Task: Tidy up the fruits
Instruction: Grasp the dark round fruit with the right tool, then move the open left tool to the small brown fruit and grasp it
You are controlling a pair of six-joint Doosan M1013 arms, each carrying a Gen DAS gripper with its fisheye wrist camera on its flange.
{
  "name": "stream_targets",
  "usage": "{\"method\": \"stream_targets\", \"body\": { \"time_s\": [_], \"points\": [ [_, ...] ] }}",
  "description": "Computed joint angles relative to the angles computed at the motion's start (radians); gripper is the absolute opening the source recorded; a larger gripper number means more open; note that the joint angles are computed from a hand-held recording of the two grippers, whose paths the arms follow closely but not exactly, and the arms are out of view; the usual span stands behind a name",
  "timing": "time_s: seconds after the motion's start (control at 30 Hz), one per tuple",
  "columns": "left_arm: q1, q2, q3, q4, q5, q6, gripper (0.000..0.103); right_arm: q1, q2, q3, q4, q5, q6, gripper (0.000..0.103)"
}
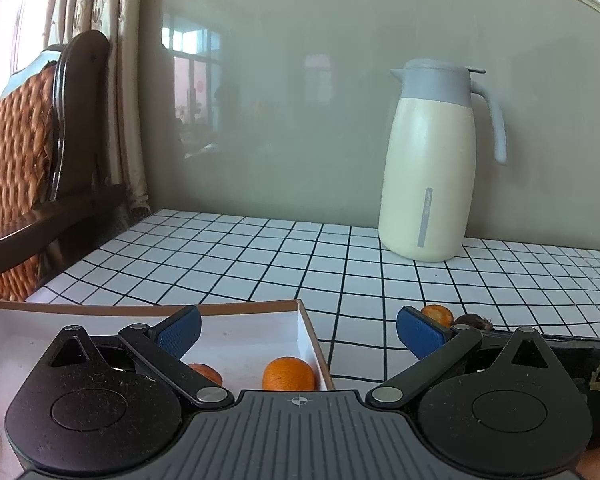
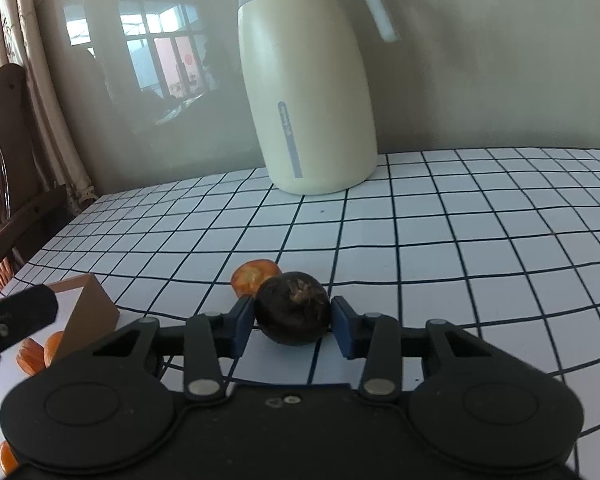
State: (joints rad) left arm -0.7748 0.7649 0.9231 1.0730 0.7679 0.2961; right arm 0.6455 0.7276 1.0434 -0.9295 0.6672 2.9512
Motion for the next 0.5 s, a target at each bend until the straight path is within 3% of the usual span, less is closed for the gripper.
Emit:
{"method": "stream_targets", "body": {
  "time_s": [0.5],
  "points": [
    [-0.016,0.070,-0.138,-0.205,-0.026,0.218,0.103,0.004,-0.098,0.142,-0.112,0.081,0.106,0.033]
  ]
}}
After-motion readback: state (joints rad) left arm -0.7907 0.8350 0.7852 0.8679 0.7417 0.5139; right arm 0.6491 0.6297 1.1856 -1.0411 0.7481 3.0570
